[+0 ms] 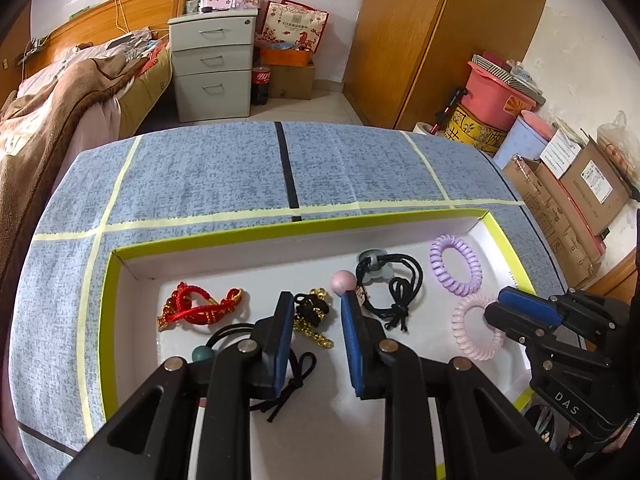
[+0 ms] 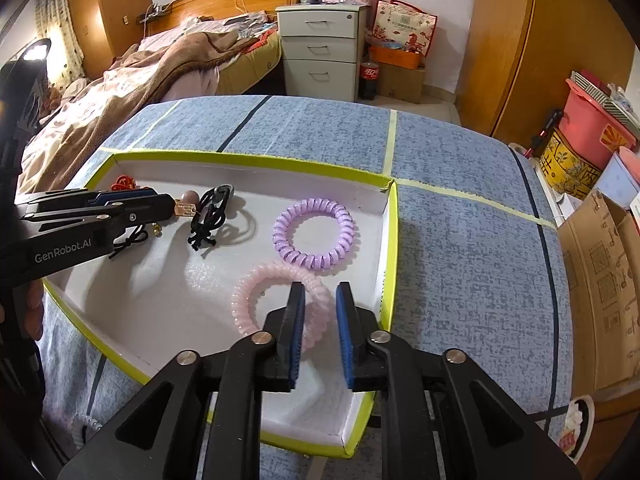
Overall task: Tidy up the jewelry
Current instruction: 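Carry the bow clip with the left gripper into the box while the right carries the pink coil, then open the left gripper over the box while the right gripper releases the pink coil, then lower the right gripper onto the black hair tie with white flower and close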
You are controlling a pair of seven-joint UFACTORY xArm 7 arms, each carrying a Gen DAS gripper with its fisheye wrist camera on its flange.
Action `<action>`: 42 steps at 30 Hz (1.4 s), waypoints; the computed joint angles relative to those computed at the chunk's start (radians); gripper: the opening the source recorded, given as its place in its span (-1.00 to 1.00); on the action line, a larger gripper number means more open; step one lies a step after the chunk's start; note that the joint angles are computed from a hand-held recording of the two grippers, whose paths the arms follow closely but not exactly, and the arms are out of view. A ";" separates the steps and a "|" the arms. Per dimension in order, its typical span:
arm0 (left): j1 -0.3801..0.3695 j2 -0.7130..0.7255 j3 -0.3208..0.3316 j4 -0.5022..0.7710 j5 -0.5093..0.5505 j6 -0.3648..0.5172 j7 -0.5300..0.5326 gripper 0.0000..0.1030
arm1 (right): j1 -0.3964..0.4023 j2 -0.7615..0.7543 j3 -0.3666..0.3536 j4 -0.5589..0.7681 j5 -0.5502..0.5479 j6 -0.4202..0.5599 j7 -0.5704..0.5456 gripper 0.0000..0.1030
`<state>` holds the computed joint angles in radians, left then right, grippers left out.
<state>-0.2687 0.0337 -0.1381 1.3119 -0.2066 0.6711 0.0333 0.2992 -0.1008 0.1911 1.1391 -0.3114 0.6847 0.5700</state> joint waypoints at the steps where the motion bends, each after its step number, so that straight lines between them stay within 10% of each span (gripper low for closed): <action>1: 0.000 -0.004 0.000 -0.003 -0.001 0.000 0.000 -0.39 | 0.000 -0.002 -0.001 -0.001 0.005 -0.002 -0.002 -0.52; 42: -0.077 -0.534 0.055 -0.485 -0.107 -0.059 0.061 -0.08 | -0.019 -0.448 0.105 -0.337 0.118 -0.016 0.106 -0.26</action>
<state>-0.3457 -0.5004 -0.0829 0.8273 -0.3141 0.6117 0.0941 0.2798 -0.5485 0.2957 0.8019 -0.1930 0.6692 0.6761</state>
